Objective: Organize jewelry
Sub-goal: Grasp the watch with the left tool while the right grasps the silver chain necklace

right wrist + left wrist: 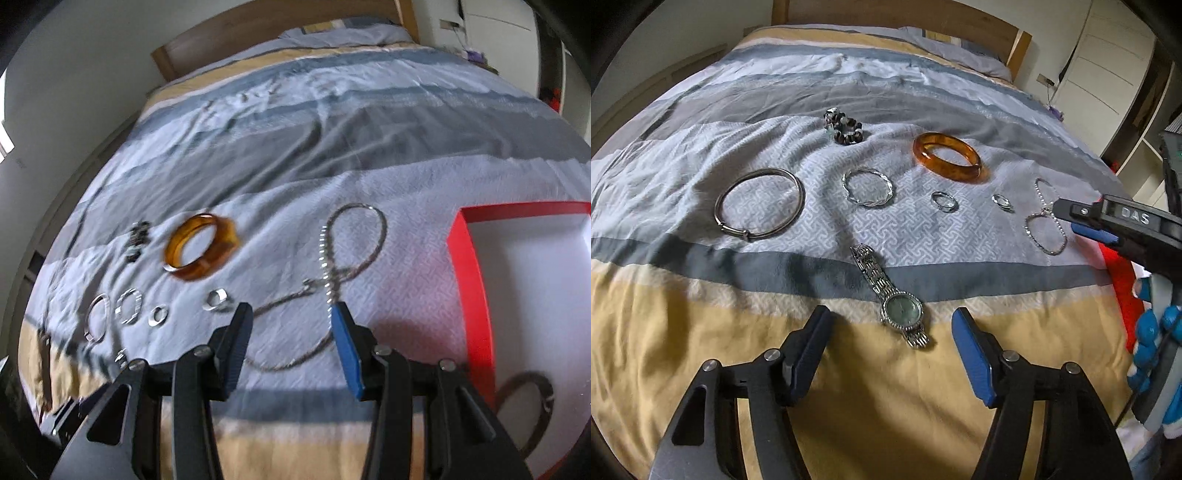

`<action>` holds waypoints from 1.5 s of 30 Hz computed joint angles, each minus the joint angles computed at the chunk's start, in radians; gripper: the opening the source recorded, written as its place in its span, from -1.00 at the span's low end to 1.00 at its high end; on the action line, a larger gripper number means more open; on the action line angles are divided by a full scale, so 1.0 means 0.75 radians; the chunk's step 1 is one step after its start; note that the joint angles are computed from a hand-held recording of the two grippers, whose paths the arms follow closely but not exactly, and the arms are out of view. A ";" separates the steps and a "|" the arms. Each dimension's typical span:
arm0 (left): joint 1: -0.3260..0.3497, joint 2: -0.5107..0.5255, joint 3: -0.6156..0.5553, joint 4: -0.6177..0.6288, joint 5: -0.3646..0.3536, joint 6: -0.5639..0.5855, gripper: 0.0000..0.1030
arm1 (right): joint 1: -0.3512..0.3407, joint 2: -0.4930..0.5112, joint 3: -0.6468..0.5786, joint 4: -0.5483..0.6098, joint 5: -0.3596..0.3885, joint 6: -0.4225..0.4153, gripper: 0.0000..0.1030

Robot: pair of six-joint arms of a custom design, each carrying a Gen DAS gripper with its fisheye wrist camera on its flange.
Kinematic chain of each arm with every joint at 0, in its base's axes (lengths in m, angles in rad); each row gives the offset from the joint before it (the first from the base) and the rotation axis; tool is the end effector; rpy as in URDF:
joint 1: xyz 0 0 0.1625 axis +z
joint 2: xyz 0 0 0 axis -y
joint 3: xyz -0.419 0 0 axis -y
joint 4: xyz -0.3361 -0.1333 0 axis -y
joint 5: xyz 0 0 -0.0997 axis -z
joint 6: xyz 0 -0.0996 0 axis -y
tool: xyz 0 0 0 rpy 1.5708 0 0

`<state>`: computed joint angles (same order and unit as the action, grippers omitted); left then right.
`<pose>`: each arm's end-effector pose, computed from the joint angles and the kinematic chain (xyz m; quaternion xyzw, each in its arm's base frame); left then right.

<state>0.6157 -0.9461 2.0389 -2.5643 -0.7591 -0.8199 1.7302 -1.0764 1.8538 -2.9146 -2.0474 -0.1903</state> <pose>-0.2830 -0.4520 0.1258 0.0815 0.9142 -0.2770 0.2843 0.1770 -0.5489 0.2744 0.0974 -0.9303 0.2680 0.2308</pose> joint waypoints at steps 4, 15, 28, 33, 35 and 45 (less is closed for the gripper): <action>0.015 0.009 0.000 -0.016 0.017 0.009 -0.15 | -0.032 0.043 -0.035 0.016 0.033 0.052 -0.17; 0.012 0.003 0.023 -0.072 0.023 0.045 -0.55 | -0.071 0.071 -0.014 -0.036 0.114 0.068 -0.89; -0.063 -0.064 0.054 -0.039 0.048 -0.004 -0.55 | -0.004 -0.050 0.077 -0.053 0.196 -0.009 -0.91; -0.122 -0.117 0.068 0.041 0.068 -0.069 -0.55 | 0.040 -0.128 0.117 -0.030 0.201 -0.006 -0.91; -0.147 -0.138 0.074 0.073 0.076 -0.095 -0.55 | 0.065 -0.168 0.138 -0.018 0.194 -0.002 -0.91; -0.325 -0.265 0.094 0.294 0.112 -0.265 -0.55 | 0.202 -0.368 0.233 0.017 0.145 0.016 -0.91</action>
<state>0.3717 -1.1448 2.1092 -2.3438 -0.6750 -1.0189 1.8814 -1.3520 2.0289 -2.9021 -1.9387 -0.1785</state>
